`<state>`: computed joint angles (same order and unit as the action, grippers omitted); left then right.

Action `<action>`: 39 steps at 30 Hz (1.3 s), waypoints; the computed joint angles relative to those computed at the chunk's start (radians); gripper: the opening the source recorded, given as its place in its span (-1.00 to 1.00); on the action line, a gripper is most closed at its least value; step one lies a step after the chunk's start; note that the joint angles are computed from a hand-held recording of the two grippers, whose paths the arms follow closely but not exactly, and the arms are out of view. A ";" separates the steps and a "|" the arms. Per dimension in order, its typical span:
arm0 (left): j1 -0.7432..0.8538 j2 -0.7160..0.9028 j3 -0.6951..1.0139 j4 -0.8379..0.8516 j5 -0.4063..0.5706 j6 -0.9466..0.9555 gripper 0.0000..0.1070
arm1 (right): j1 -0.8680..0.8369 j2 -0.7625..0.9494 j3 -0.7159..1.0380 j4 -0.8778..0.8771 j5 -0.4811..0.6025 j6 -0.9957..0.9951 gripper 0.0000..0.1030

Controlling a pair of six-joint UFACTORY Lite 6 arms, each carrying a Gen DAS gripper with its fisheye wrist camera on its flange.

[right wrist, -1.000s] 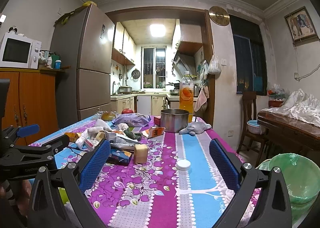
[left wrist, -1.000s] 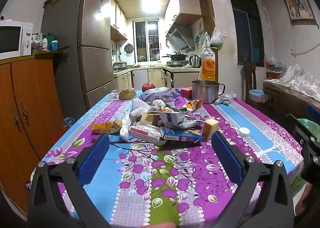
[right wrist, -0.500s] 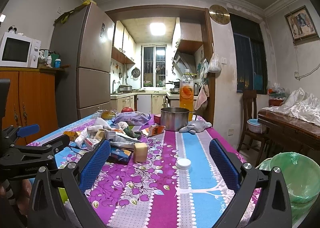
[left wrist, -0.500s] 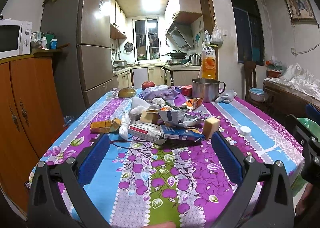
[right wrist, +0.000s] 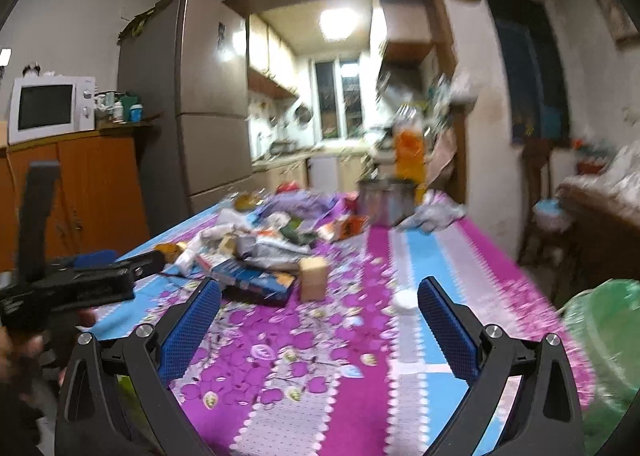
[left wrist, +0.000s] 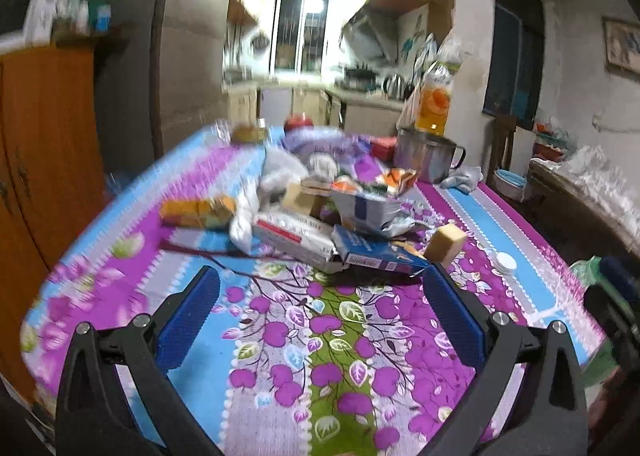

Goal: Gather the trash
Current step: 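Grasp the cream block with the right tool while the left tool grasps the blue box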

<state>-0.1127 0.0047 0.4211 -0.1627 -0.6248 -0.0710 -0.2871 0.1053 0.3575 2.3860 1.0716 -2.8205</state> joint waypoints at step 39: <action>0.128 0.501 0.567 0.815 0.190 -0.886 -0.55 | 0.298 0.598 0.916 -0.261 -0.573 0.551 -0.37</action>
<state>0.0152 0.5052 0.9879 0.6524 -0.4346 -0.9571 0.0106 0.7030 1.2737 2.1252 0.4982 -2.2693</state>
